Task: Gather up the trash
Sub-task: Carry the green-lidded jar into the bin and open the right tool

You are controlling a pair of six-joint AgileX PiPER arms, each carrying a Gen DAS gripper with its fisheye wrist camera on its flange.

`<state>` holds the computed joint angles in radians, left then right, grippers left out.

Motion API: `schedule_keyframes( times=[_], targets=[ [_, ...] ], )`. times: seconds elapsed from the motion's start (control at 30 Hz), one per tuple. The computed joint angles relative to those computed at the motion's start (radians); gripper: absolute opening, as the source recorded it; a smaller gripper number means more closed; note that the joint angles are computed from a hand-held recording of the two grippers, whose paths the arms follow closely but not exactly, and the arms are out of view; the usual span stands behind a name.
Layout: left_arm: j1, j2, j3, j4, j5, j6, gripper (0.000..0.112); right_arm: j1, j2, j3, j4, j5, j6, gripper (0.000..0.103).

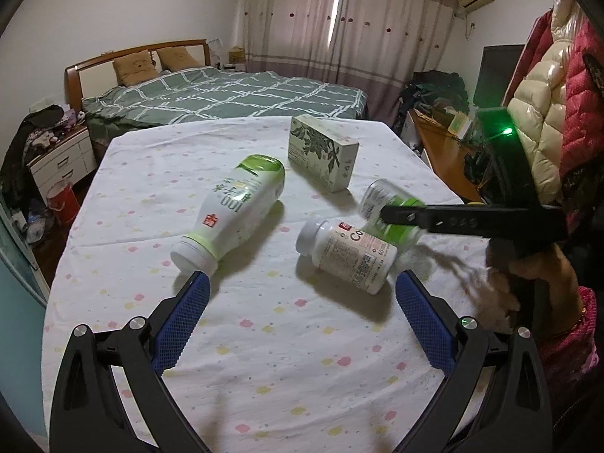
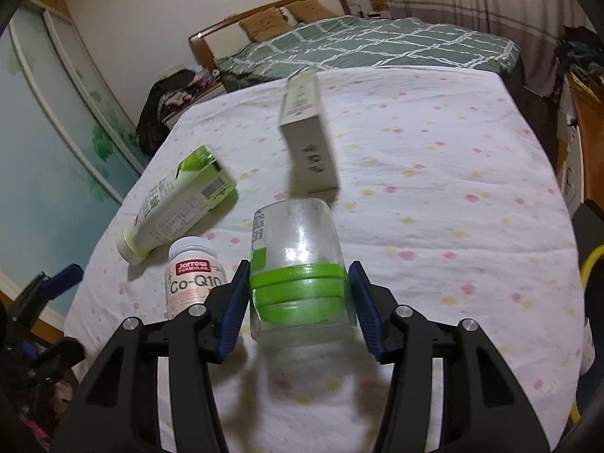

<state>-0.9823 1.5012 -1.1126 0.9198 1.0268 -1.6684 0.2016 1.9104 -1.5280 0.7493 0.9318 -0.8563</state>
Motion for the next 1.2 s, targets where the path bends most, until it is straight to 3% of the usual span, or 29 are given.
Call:
schedule_keyframes(
  times=[0.17, 0.37, 0.6, 0.87, 0.93, 1.2],
  targets=[
    [0.016, 0.035, -0.026, -0.016, -0.038, 0.042, 0.097, -0.119, -0.033, 0.028, 0.066, 0.019, -0.038, 0.05],
    [0.032, 0.075, -0.061, -0.026, -0.089, 0.094, 0.097, -0.295, -0.039, 0.022, 0.069, -0.039, -0.011, 0.05],
    [0.064, 0.134, -0.105, -0.057, -0.166, 0.161, 0.097, -0.454, 0.073, -0.095, -0.067, -0.1, 0.129, 0.05],
    [0.112, 0.186, -0.154, -0.134, -0.227, 0.272, 0.097, -0.499, 0.199, -0.195, -0.212, -0.148, 0.279, 0.052],
    [0.125, 0.197, -0.166, -0.153, -0.237, 0.301, 0.097, -0.51, 0.207, -0.2, -0.204, -0.16, 0.279, 0.057],
    [0.185, 0.24, -0.2, -0.211, -0.265, 0.433, 0.097, -0.518, 0.194, -0.185, -0.179, -0.164, 0.239, 0.058]
  ],
)
